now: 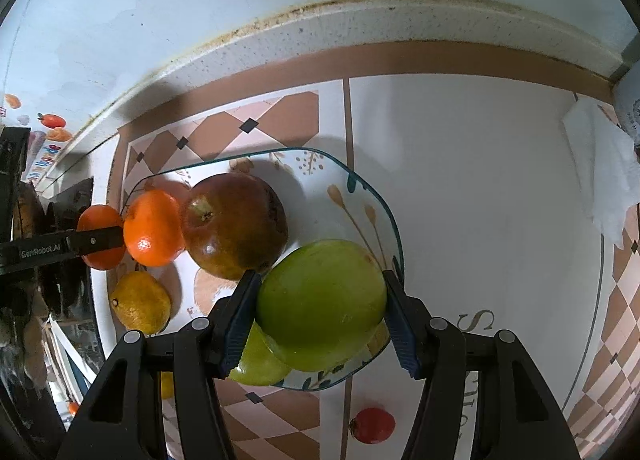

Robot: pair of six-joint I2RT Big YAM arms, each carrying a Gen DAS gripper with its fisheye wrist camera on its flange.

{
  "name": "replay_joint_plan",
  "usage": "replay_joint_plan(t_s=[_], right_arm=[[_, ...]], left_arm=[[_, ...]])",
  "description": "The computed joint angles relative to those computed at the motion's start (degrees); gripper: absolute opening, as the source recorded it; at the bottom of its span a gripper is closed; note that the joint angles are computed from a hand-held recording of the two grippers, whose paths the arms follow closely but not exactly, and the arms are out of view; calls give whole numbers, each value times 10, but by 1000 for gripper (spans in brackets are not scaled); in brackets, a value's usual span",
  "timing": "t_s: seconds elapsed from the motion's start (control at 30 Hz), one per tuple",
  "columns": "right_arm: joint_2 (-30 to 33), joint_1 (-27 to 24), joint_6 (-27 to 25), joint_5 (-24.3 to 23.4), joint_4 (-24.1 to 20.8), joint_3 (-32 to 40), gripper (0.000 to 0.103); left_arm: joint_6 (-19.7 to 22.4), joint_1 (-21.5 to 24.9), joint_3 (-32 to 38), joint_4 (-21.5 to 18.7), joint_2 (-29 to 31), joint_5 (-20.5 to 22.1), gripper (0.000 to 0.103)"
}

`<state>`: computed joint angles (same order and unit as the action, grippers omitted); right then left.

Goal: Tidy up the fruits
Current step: 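Carry the orange and green apple onto the plate and release both, then lift both tools back above the counter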

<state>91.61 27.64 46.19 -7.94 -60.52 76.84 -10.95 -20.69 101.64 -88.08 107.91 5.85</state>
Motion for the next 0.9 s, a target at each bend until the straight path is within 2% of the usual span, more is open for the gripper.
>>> replay_joint_plan(t_s=[0.13,0.2,0.23,0.27,0.3,0.37,0.47,0.6,0.8,0.9], right_arm=[[16,-2,4,-12,-7,12,63],[17,-2,8,-12,-10,15,67],[18,-2,10,-11,-12,18,69],[16,-1,13,-7,-14,20,75],[15,0,15,0,-19,24,87],[16,3,13,12,-35,34,95],[11,7,14,17,-55,43,95],[-4,24,19,48,-80,48,95],[-36,66,38,97,-100,50,95],[-55,88,53,119,-108,46,95]], left_arm=[[1,-4,0,-5,1,-9,64],[-3,-4,3,-9,5,-4,64],[-7,-4,5,-10,7,2,70],[-16,-6,9,-8,11,7,75],[-17,-6,8,-7,10,11,86],[-17,-6,5,-6,3,7,89],[-11,-1,-1,-12,-8,10,90],[-14,-2,-40,6,-48,6,90],[-28,-20,-139,67,-160,-23,90],[-36,-35,-159,77,-202,-35,90]])
